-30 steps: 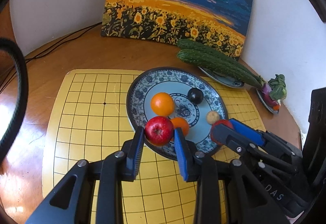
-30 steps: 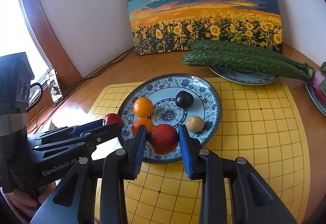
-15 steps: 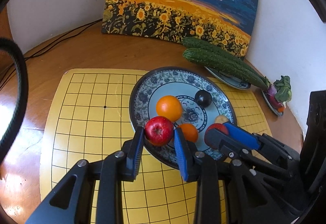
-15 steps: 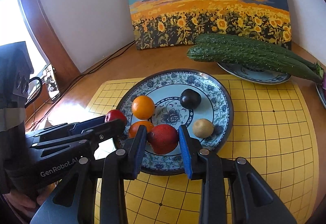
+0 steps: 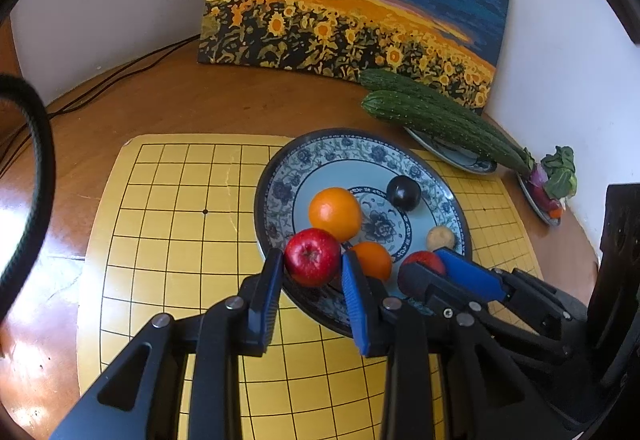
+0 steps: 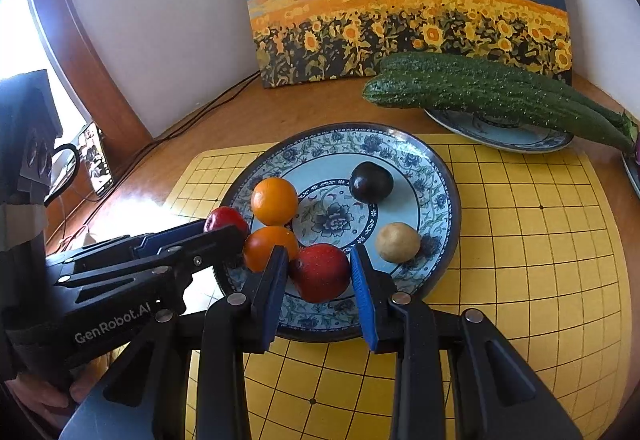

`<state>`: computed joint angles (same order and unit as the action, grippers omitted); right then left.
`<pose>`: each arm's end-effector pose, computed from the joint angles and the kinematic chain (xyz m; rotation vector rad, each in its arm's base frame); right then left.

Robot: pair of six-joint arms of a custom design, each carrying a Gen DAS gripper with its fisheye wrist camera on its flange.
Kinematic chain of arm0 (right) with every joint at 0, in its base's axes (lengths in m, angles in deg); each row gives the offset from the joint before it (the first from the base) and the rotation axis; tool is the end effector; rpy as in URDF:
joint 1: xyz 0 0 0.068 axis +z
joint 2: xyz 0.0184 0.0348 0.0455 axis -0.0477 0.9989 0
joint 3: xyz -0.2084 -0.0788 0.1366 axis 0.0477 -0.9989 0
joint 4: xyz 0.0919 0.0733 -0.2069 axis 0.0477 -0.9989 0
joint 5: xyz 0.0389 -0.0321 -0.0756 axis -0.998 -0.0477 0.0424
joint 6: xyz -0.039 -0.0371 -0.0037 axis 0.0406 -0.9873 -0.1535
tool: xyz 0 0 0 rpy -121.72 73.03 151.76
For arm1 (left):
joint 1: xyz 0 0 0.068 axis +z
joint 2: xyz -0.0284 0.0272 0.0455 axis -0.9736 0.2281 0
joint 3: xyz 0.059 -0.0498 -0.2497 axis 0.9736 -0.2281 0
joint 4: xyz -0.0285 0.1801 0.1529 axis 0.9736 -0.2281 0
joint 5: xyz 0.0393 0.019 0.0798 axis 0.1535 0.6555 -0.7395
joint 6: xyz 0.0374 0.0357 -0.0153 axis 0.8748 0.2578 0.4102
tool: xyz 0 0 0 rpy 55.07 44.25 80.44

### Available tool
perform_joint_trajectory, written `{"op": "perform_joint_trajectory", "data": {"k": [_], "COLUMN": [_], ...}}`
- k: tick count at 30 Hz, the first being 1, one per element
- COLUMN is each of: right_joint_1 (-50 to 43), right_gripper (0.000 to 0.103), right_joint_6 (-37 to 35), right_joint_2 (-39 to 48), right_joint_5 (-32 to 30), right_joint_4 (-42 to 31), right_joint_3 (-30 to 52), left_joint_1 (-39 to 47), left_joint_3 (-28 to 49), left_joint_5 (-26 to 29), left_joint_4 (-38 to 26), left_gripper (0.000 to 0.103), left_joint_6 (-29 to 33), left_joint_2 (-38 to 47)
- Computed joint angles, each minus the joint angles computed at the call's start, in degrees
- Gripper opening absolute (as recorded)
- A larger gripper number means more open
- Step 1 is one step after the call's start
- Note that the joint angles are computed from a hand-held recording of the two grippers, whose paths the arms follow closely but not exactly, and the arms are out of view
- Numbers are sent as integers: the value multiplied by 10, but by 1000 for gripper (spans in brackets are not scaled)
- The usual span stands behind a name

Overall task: Organize fruits
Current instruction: 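Lower both apples onto the plate and open both tools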

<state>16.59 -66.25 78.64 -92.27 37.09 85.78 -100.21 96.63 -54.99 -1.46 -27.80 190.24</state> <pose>0.2856 0.1074 0.0735 -0.2542 2.4348 0.4786 0.2826 -0.1206 0.0876 -0.0218 2.5134 -0.2864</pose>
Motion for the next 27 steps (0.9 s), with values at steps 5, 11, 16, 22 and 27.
{"op": "perform_joint_trajectory", "data": {"k": [5, 11, 16, 22, 27], "right_joint_1": [1, 3, 2, -1, -1], "right_gripper": [33, 33, 33, 34, 45], "right_joint_6": [1, 2, 4, 7, 11], "right_joint_2": [5, 9, 10, 7, -1], "right_joint_5": [-1, 2, 1, -2, 6], "right_joint_4": [-6, -7, -6, -8, -5], "right_joint_3": [6, 11, 12, 11, 5], "left_joint_1": [1, 6, 8, 5, 7], "left_joint_3": [-1, 4, 9, 9, 3], "left_joint_5": [-1, 1, 3, 3, 2], "left_joint_4": [5, 12, 7, 7, 4], "left_gripper": [31, 31, 31, 31, 33], "left_joint_6": [0, 3, 5, 4, -4], "left_joint_2": [4, 13, 15, 15, 10]}}
